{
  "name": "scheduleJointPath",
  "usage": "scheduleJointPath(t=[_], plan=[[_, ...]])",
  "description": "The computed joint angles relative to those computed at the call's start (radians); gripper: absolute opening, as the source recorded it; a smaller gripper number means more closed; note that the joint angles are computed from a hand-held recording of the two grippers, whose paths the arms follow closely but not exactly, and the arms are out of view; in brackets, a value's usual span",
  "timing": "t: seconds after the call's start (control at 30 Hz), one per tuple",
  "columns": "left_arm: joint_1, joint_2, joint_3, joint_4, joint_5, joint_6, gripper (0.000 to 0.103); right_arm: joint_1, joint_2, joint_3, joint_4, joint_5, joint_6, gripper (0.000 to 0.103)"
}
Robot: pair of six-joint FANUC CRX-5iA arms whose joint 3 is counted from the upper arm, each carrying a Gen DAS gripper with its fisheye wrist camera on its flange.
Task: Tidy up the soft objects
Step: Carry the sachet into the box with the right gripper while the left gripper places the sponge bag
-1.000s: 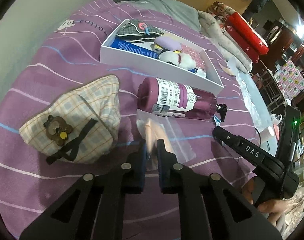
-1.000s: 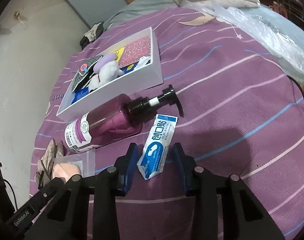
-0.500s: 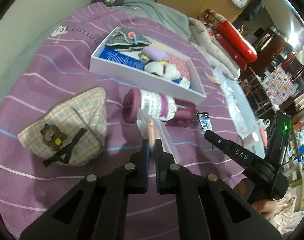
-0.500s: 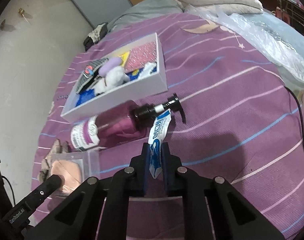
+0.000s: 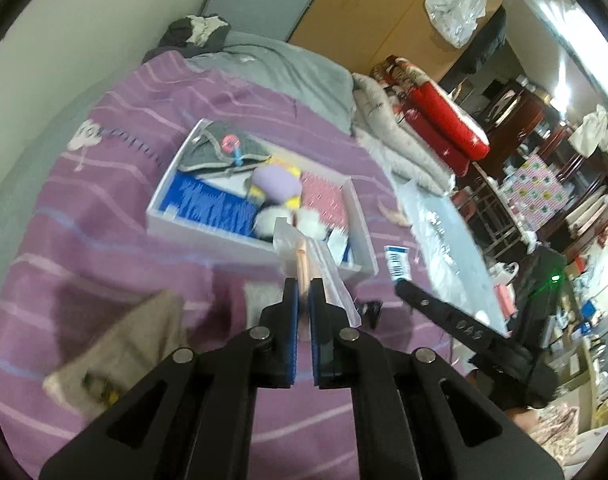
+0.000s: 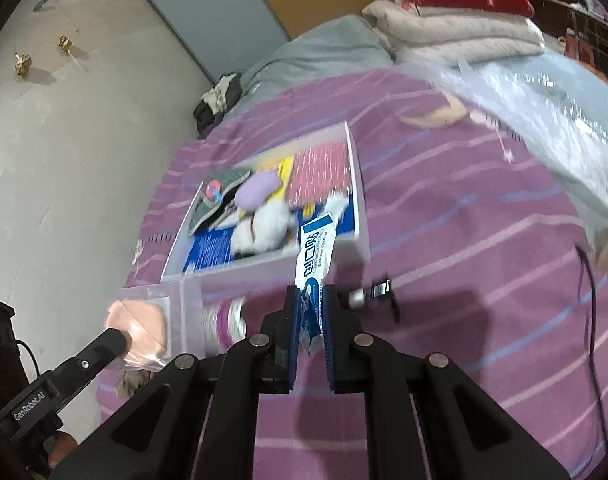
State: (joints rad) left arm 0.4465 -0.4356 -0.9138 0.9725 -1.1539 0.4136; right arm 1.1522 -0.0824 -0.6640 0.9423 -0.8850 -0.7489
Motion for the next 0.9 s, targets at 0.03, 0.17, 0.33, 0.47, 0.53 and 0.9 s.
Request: scheduleJointPath(t=[0.03, 0.17, 0.33, 0.47, 0.53, 0.9], plan=[[-0.025, 0.023, 0.009, 0.019, 0.021, -0.002, 0.006, -0.019, 0.004, 0.007, -0.005, 0.014, 0.032, 0.010], [-0.120, 0.101, 0.057, 0.035, 0.115, 0.016, 0.006, -0.112, 0.040, 0.041, -0.052, 0.100, 0.173, 0.010], [-0.170, 0.190, 0.099, 0.044, 0.178, 0.048, 0.006, -0.168, 0.095, 0.085, -0.117, 0.123, 0.306, 0.010], [-0.192, 0.240, 0.129, 0.043, 0.234, 0.057, 0.006, -0.209, 0.112, 0.090, -0.113, 0.160, 0.351, 0.010], [-0.198, 0.266, 0.147, 0.041, 0.250, 0.063, 0.006, -0.215, 0.124, 0.104, -0.127, 0.154, 0.379, 0.010], [-0.230, 0.350, 0.234, -0.172, 0.391, 0.233, 0.006, -0.189, 0.242, 0.281, -0.321, -0.063, 0.549, 0.010]])
